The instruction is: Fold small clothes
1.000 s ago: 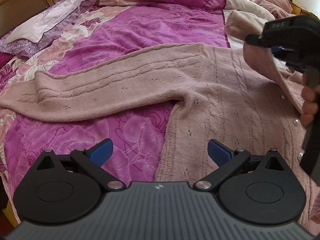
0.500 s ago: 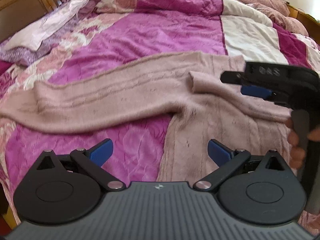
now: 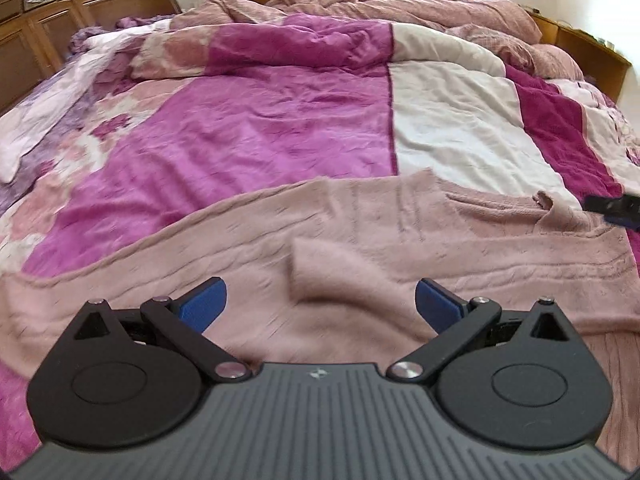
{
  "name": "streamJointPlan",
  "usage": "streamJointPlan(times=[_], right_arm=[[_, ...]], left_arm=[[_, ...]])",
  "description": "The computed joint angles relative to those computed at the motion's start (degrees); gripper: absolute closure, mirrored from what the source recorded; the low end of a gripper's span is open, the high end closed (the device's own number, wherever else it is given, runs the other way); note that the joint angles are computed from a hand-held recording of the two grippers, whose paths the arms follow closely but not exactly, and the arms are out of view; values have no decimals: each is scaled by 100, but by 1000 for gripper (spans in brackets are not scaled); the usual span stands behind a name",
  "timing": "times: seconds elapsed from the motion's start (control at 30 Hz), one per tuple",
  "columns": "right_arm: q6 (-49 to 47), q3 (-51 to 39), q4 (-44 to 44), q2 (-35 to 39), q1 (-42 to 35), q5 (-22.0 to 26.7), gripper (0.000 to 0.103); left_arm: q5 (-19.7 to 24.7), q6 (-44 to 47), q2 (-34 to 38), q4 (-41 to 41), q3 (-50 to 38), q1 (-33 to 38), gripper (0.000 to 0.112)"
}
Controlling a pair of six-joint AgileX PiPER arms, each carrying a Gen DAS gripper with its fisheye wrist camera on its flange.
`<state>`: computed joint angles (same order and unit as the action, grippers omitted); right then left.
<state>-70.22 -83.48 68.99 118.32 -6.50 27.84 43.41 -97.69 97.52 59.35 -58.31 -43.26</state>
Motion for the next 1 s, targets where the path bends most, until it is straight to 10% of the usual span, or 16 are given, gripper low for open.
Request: streamJointPlan(times=[0.23,0.5,0.8,0.9,1.0], right_arm=[[2340,-2704,-1907,1482,-249,1187,51],[2240,-4592,-2745,2609,139,2700,57],[1667,-5714,-3182,3187,338,3519,90],[560,-4784,-3019,2702,372,2999,92],[-483,-3202,-1973,2027,371,1474,92]], left_arm=[[-181,1053,1202,-506,-1331,434,9],[-279,1650,1985,-1064,-1996,695,9],[-279,1143,2136,-452,-1761,548,9],[-310,1036,2112,-404,-1705,548,9],[-292,884,2107,-308,-1669,513,9]])
